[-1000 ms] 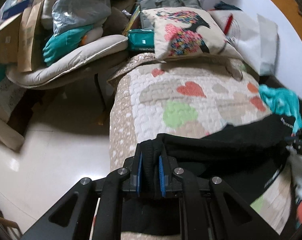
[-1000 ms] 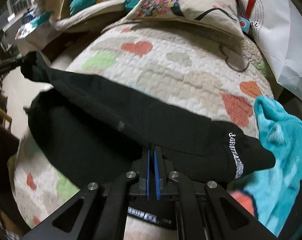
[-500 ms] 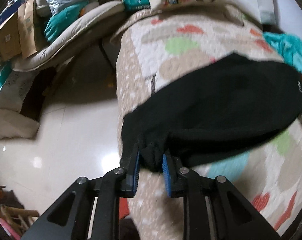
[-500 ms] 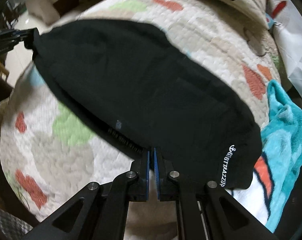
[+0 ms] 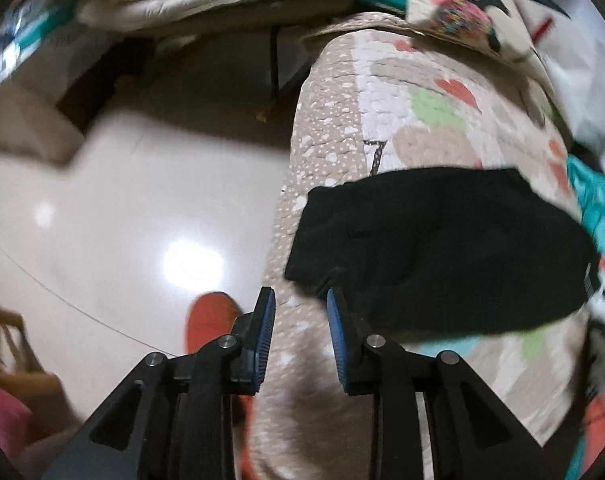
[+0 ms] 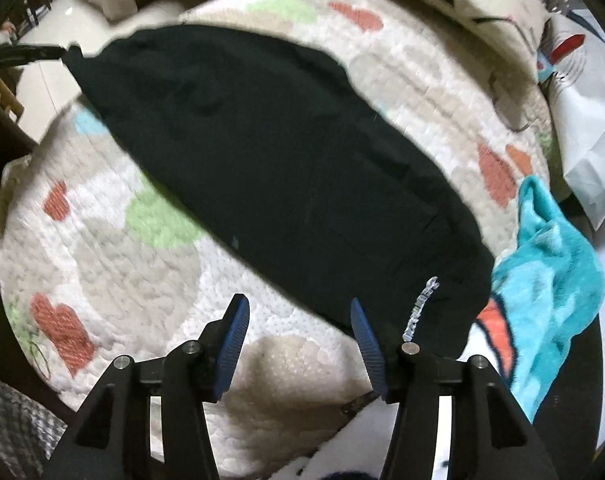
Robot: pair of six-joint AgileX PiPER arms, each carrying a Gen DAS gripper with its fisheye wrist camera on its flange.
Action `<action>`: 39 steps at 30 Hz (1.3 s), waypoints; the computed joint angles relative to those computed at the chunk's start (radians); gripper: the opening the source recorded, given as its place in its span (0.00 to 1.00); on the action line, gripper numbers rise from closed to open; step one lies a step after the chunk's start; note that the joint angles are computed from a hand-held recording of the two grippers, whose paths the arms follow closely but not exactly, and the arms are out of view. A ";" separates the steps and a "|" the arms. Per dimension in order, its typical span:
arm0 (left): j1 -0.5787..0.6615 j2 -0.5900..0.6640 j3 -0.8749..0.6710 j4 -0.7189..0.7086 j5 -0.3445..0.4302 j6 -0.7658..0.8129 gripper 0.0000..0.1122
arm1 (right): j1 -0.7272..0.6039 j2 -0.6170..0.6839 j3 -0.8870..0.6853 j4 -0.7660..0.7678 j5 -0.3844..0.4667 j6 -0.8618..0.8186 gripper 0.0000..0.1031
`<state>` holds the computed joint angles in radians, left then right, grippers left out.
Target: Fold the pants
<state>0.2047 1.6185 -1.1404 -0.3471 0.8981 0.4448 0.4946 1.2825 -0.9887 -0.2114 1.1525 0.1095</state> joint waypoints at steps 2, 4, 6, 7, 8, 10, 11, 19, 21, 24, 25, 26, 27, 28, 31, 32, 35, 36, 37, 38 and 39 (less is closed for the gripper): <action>-0.023 0.060 -0.044 -0.035 0.002 -0.025 0.24 | -0.007 0.004 -0.029 0.000 -0.018 0.024 0.56; -0.076 0.120 -0.074 -0.001 -0.063 -0.091 0.24 | -0.007 0.036 -0.062 -0.003 -0.047 0.052 0.56; -0.099 0.169 -0.101 -0.003 -0.088 -0.099 0.24 | -0.005 0.059 -0.069 -0.008 -0.080 0.083 0.56; -0.110 0.198 -0.120 0.006 -0.089 -0.109 0.24 | -0.009 0.070 -0.071 -0.011 -0.096 0.087 0.56; -0.124 0.221 -0.136 0.027 -0.088 -0.125 0.25 | -0.008 0.079 -0.068 -0.014 -0.113 0.099 0.56; -0.139 0.230 -0.137 0.043 -0.085 -0.109 0.25 | -0.019 0.091 -0.060 -0.003 -0.145 0.112 0.56; -0.141 0.217 -0.125 0.051 -0.085 -0.093 0.25 | -0.033 0.093 -0.055 0.003 -0.159 0.115 0.56; 0.037 0.172 -0.098 0.055 -0.194 -0.240 0.32 | -0.188 0.169 -0.119 0.074 -0.256 0.193 0.56; 0.097 0.184 -0.107 -0.103 -0.164 -0.144 0.32 | -0.180 0.215 -0.154 0.113 -0.281 0.177 0.56; 0.091 0.171 -0.072 -0.244 -0.160 -0.007 0.33 | -0.136 0.281 -0.192 0.130 -0.316 0.180 0.56; 0.070 0.177 -0.073 -0.260 -0.151 0.018 0.38 | -0.126 0.298 -0.200 0.139 -0.328 0.180 0.56; 0.049 0.194 -0.078 -0.282 -0.134 0.051 0.41 | -0.109 0.325 -0.217 0.148 -0.343 0.183 0.56; 0.022 0.220 -0.089 -0.294 -0.108 0.078 0.45 | -0.097 0.345 -0.230 0.155 -0.352 0.185 0.56; -0.006 0.235 -0.094 -0.274 -0.097 0.076 0.45 | -0.088 0.360 -0.241 0.159 -0.360 0.184 0.56; -0.142 0.237 -0.069 -0.078 -0.202 -0.013 0.30 | -0.053 0.407 -0.278 0.138 -0.376 0.212 0.56; -0.172 0.223 -0.060 -0.026 -0.239 -0.046 0.25 | -0.045 0.413 -0.284 0.129 -0.382 0.220 0.56; -0.195 0.223 -0.098 0.036 -0.251 -0.134 0.17 | -0.046 0.389 -0.259 0.113 -0.426 0.231 0.56; -0.204 0.235 -0.118 0.060 -0.260 -0.170 0.16 | -0.056 0.382 -0.248 0.112 -0.437 0.231 0.56; -0.219 0.246 -0.136 0.104 -0.280 -0.229 0.15 | -0.063 0.378 -0.242 0.102 -0.441 0.241 0.56; -0.222 0.255 -0.144 0.118 -0.291 -0.247 0.15 | -0.077 0.376 -0.230 0.088 -0.445 0.258 0.56; -0.228 0.253 -0.142 0.136 -0.298 -0.269 0.15 | -0.091 0.375 -0.223 0.087 -0.446 0.261 0.56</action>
